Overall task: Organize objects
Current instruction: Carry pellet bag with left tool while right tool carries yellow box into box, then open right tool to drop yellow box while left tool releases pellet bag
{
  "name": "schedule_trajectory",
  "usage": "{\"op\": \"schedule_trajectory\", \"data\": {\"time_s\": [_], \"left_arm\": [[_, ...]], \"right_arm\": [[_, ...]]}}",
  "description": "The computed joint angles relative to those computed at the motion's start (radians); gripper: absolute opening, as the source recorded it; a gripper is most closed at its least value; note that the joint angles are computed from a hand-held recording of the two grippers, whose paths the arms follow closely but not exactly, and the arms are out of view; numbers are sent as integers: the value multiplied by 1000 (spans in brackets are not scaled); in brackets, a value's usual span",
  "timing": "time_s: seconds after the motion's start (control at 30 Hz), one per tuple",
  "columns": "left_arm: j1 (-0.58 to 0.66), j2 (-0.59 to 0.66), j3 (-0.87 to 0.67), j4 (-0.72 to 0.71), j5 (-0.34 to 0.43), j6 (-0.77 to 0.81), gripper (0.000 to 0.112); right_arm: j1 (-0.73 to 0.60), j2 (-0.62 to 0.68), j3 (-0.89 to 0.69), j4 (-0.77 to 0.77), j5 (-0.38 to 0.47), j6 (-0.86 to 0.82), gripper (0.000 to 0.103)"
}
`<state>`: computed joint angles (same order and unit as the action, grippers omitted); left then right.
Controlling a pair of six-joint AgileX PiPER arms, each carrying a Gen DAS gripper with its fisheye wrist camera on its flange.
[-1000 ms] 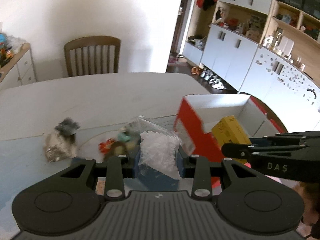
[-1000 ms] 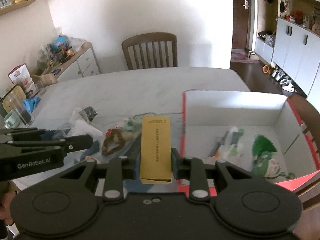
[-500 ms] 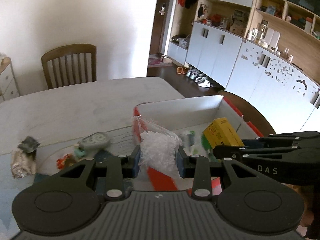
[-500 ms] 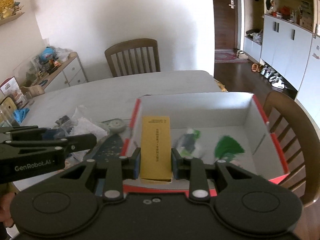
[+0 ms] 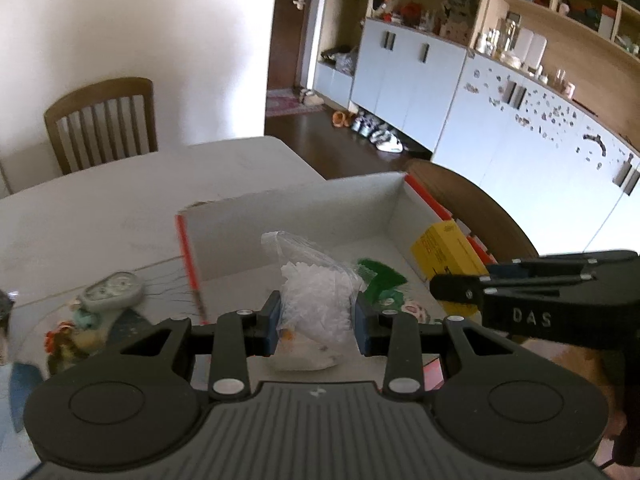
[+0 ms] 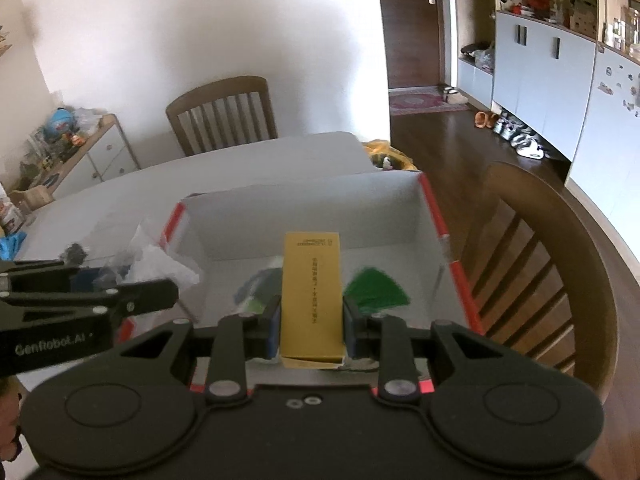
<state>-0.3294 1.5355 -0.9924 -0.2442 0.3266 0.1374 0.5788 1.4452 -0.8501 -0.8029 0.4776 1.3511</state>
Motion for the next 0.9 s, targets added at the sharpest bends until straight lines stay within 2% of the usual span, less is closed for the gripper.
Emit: {"op": "schedule_trajectory", "data": {"time_s": [0.23, 0.43, 0.63, 0.77, 0.9], "left_arm": [[-60, 133, -88, 94, 33, -116, 35], [-103, 225, -167, 180, 70, -183, 35], [-120, 312, -251, 259, 127, -232, 35], [-119, 359, -298, 241, 162, -211, 35], [-106, 403, -350, 212, 210, -173, 35]], "right_arm": [[-157, 68, -19, 193, -111, -270, 28], [-233, 171, -101, 445, -139, -590, 28], [-253, 269, -188, 585, -111, -762, 28], [-264, 335, -244, 648, -74, -842, 28], [-262, 390, -303, 653, -23, -841, 28]]}}
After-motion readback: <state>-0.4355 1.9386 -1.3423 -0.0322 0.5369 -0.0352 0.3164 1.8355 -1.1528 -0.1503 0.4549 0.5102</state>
